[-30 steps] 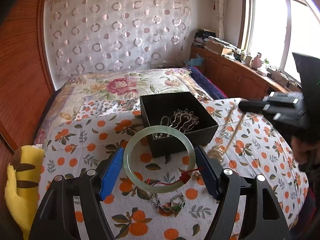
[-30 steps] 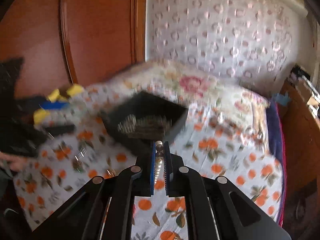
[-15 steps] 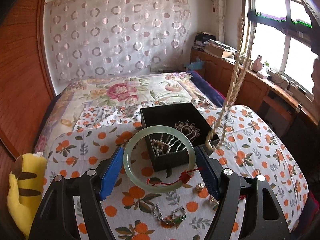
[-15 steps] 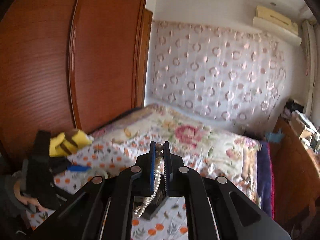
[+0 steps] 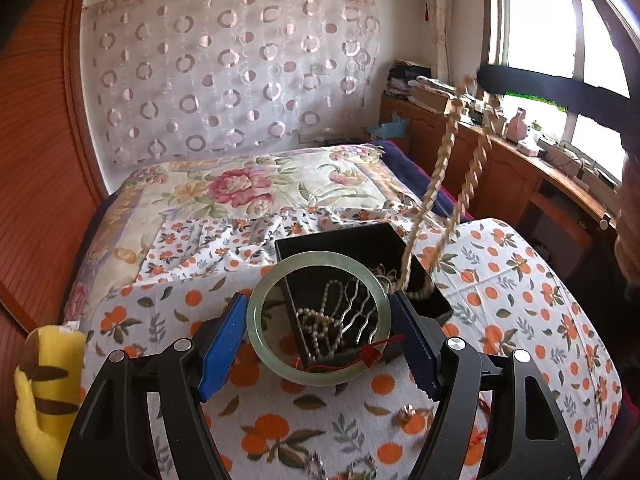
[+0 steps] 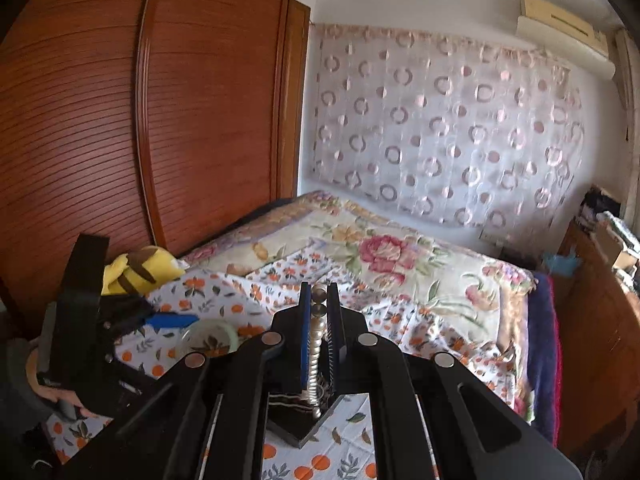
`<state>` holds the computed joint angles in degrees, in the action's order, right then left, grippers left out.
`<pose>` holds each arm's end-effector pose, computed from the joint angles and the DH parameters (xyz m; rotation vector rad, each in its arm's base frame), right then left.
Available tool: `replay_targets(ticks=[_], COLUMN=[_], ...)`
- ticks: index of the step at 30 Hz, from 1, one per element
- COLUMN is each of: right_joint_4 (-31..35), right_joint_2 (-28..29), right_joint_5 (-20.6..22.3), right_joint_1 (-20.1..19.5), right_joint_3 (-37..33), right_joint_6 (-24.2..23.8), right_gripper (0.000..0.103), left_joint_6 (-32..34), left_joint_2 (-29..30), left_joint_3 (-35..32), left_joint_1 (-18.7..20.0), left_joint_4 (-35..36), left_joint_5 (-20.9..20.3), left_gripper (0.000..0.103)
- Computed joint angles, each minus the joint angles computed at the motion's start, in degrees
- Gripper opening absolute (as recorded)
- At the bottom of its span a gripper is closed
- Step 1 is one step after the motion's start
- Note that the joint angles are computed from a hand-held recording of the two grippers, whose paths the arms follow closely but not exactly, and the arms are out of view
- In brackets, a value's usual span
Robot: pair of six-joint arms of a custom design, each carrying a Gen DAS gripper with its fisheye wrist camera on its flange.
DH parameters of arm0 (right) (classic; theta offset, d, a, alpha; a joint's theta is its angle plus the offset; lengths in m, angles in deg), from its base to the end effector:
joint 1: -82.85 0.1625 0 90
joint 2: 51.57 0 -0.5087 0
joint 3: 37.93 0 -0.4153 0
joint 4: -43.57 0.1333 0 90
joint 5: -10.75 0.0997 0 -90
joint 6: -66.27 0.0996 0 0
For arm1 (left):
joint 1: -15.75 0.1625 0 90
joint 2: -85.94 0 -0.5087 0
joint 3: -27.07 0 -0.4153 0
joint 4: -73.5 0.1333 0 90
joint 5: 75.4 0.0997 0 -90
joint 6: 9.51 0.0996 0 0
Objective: Organize jewelry
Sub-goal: 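Lower the jade bangle into the black box and open the left tool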
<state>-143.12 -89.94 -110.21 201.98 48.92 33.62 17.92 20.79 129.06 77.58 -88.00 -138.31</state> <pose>0.4632 -0.6626 0.1847 0.9721 -2.2014 1.0477 -0.1629 -0.6825 0.3589 1.0255 2.3584 -0.8042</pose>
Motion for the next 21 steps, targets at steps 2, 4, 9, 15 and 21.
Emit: replay_targets(ticks=[2,4,9,15,21], right_joint_4=[1.33,1.47,1.22,-2.04,-4.09], right_joint_2=[-0.13,0.15,0.27,-0.49,-1.41], right_joint_5=[0.97,0.77,0.63,-0.34,-0.51], right_joint_1=[-0.81,-1.49,-3.25,-4.85,-6.04], right_joint_3=[0.48,0.91,2.74,6.87,10.69], right_joint_6=[1.68,2.32,3.88,4.49,6.52], right_gripper=[0.009,0.009,0.015,0.025,0.026], left_joint_6=[0.03,0.0,0.43,1.33,0.82], left_joint_2=[0.92,2.27,5.17,7.7,8.73], left_joint_3=[-0.88,-2.15,-4.54,-6.17,-6.95], left_joint_1=[0.14,0.3,0.6,0.57,0.51], left_joint_4=[0.35,0.85,1.59,2.21,2.96], left_joint_5=[-0.03,0.05,0.78,1.71,2.26], left_gripper=[0.069,0.069,0.069,0.069,0.07])
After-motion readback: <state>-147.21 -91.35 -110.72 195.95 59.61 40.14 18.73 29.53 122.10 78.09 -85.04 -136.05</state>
